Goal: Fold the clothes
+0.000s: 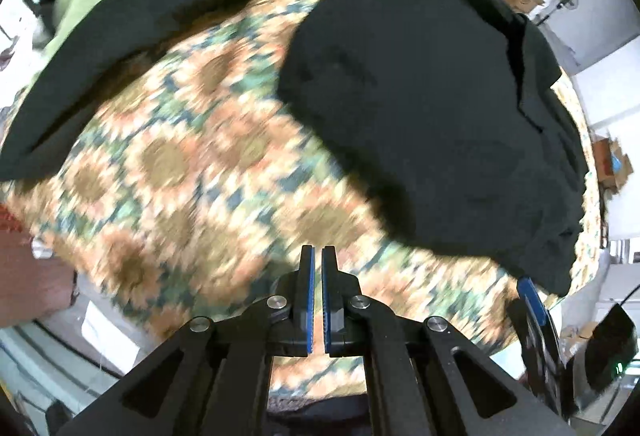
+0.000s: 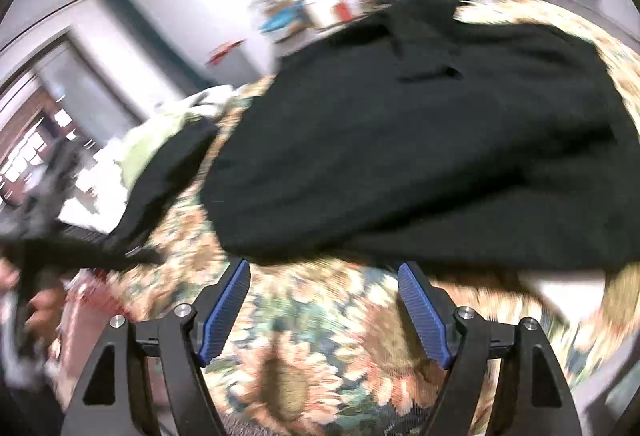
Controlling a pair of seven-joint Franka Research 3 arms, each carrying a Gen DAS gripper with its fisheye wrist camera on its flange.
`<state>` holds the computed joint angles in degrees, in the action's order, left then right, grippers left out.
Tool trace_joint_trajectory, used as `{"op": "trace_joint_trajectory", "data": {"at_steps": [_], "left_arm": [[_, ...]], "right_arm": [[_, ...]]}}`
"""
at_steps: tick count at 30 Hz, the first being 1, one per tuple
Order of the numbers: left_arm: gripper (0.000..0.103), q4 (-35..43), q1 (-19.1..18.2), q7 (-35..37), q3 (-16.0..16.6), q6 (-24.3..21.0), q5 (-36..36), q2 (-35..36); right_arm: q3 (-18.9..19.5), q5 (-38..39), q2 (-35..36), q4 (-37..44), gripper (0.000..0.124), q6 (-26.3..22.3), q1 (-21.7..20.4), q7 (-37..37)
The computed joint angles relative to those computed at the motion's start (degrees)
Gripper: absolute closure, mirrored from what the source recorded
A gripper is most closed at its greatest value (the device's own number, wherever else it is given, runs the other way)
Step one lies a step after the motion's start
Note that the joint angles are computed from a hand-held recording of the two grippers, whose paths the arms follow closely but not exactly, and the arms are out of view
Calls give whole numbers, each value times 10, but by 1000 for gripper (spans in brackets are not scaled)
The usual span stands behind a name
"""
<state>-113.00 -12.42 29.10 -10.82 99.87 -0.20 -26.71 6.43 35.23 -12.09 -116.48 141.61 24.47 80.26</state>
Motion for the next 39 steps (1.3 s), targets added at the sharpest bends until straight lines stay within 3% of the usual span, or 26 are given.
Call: {"op": "trace_joint_trajectory", "data": {"at_steps": [4,8,11,14,17,20,26,32,34,39], "left_arm": [[100,-22,-4,-29,-9,0,1,-39],[100,-19,-4,-55,-13,-5,6,-53],[100,-14,-5,-59,-13,-11,15,-58],[100,-7,-3,-63,-14,-18,25,-57],[100,-5,0,-76,-17,-22,32,-52],[100,-28,2,-88,-17,6,38,-42],[100,-37,-1,-100,-16,26,38,-29],[100,-28,-2,-97,-12,31,36,-17],[100,-24,-2,-93,-11,37,35,-11],[100,-6,1,-77,-9,37,39,6]], "right_arm": [[23,-47,-20,-45,37,82,-6,49],[9,10,-25,-71,28,138,22,28],[17,11,-19,-82,21,189,32,26],[37,-47,-15,-96,21,237,21,64],[43,-105,-3,-89,21,243,8,96],[9,-54,29,-54,21,231,40,18],[1,-17,32,-43,21,205,43,-56],[-25,63,43,14,21,49,27,-183],[-25,75,45,20,21,34,21,-184],[39,-53,24,-42,21,173,5,-84]]}}
